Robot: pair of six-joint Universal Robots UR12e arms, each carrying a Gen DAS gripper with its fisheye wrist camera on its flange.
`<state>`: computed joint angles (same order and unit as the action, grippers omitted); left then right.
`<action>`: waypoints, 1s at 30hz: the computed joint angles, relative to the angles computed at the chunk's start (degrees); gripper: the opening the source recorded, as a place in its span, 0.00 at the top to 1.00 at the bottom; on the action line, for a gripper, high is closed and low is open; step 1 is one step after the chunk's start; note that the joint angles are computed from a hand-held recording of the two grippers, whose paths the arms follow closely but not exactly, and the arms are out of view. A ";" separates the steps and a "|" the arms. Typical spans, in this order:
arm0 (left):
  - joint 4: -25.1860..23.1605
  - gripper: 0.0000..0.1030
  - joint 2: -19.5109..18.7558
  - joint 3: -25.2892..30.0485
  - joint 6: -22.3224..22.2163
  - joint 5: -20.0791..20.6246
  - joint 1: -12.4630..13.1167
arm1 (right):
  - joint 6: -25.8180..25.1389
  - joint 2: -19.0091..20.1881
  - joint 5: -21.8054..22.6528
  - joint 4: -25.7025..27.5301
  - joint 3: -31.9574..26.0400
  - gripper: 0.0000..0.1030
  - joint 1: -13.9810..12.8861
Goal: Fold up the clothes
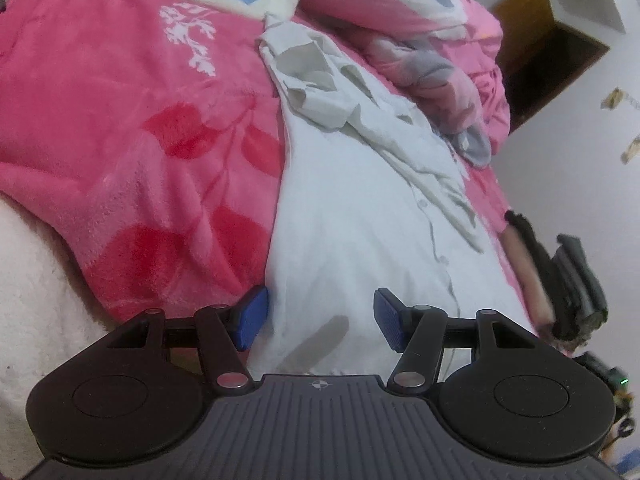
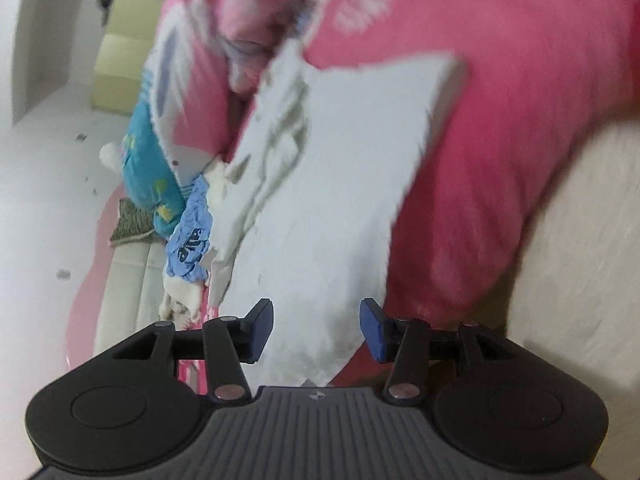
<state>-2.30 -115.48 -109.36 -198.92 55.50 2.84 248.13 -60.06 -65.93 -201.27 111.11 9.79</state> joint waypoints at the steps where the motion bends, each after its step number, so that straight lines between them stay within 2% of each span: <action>1: 0.52 0.46 -0.07 -0.15 -0.33 -0.49 0.07 | 0.20 0.18 -0.13 1.42 -0.50 0.49 0.27; 3: 1.77 0.58 -0.14 -0.58 -0.80 -1.27 0.17 | 0.53 0.53 -0.46 4.06 -1.43 0.49 0.85; 6: 4.07 0.66 -0.30 -1.19 -1.40 -2.99 0.26 | 1.49 1.13 -1.25 5.07 -2.09 0.49 1.65; 9: 4.95 0.67 -0.52 -1.32 -1.44 -4.71 0.24 | 2.74 1.73 -1.53 3.31 -2.06 0.49 1.85; 11: 3.47 0.67 -0.52 -0.96 -0.65 -4.77 0.08 | 3.83 1.73 -2.16 2.69 -1.65 0.49 1.88; 14: 2.50 0.61 -1.02 -0.44 -1.93 -5.89 0.28 | 5.33 1.59 -3.56 1.97 -0.91 0.49 1.86; 16: 2.71 0.60 -1.30 -0.27 -2.97 -6.39 0.37 | 3.76 1.61 -4.67 2.70 -1.34 0.50 2.11; 19: 2.71 0.61 -1.13 -0.25 -2.29 -5.65 0.14 | 1.04 1.44 -5.35 1.98 -1.61 0.59 2.76; 20: 2.46 0.63 -0.93 -0.32 -1.44 -4.87 -0.03 | 0.75 1.55 -5.20 1.03 -1.56 0.67 2.86; 23: 1.83 0.79 -0.46 -0.56 0.64 -3.11 -0.38 | 2.19 2.27 -4.27 -2.65 -1.31 0.77 2.70; 24: 1.65 0.84 -0.32 -0.65 1.25 -2.65 -0.46 | 2.65 2.43 -4.16 -3.48 -1.24 0.77 2.63; 26: 1.72 0.90 -0.27 -0.71 1.27 -2.42 -0.46 | 2.45 2.74 -4.10 -3.94 -1.62 0.80 2.60; 27: 2.16 0.93 -0.26 -0.77 1.09 -2.38 -0.44 | 2.13 2.89 -3.93 -4.05 -1.86 0.87 2.56; 30: 4.25 0.95 -0.08 -1.00 -0.39 -2.55 -0.30 | 2.11 3.46 -2.96 -6.33 -2.53 0.95 2.50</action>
